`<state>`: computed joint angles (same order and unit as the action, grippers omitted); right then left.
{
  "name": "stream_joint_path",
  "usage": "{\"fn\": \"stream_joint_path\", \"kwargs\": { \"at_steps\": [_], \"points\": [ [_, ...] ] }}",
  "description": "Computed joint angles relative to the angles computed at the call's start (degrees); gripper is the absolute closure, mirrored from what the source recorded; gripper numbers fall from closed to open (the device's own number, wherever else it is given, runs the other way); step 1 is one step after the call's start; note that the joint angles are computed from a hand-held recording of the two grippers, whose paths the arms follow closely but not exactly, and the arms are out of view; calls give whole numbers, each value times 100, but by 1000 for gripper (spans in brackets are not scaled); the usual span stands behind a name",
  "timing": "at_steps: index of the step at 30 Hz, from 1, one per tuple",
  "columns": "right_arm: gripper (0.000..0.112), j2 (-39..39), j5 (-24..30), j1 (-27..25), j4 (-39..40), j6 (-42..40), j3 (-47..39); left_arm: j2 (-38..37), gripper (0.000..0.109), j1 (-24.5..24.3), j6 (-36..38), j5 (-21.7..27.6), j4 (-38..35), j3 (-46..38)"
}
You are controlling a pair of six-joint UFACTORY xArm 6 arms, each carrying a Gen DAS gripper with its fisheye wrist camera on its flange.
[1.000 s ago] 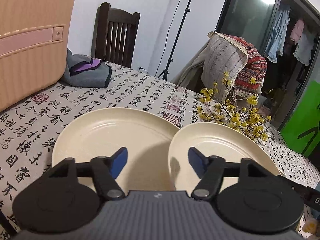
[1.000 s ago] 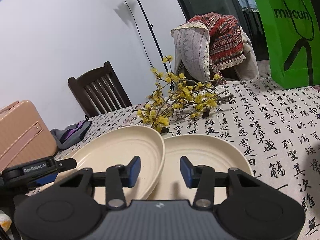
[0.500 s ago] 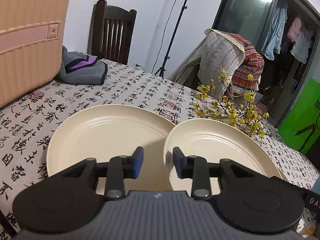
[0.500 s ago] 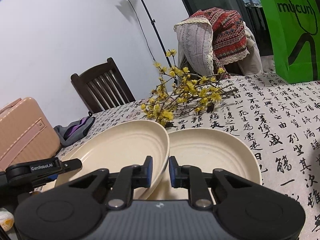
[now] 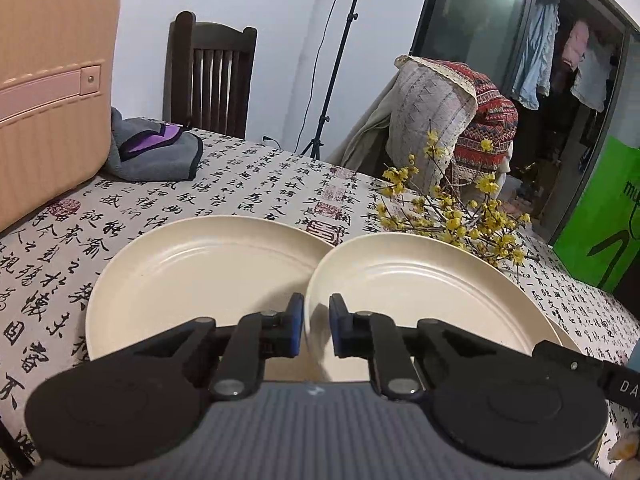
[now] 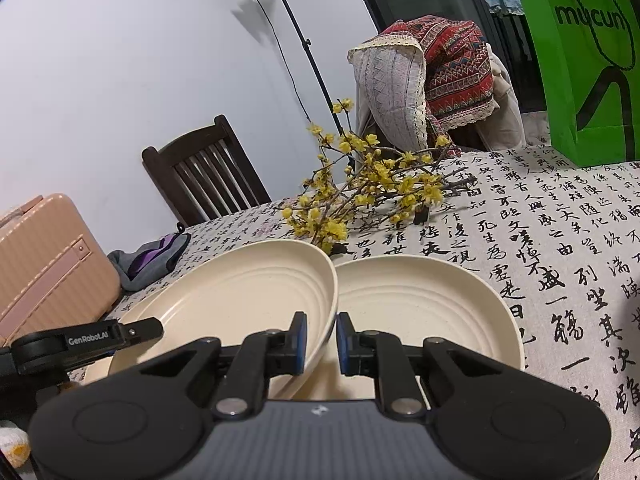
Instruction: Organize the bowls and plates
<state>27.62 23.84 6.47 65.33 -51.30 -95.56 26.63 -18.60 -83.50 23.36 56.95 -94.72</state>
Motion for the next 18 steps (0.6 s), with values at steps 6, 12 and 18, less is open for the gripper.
{"fn": "stream_joint_path", "kwargs": {
  "at_steps": [6,12,18],
  "points": [
    [97,3,13,-1,2,17,-6,3,94,-1,8,25,-55,-7],
    [97,21,29,-2,4,32,-29,-29,92,26,-12,-18,-183,43],
    [97,20,27,-4,5,27,-28,-54,92,60,11,-69,-307,83]
  ]
}}
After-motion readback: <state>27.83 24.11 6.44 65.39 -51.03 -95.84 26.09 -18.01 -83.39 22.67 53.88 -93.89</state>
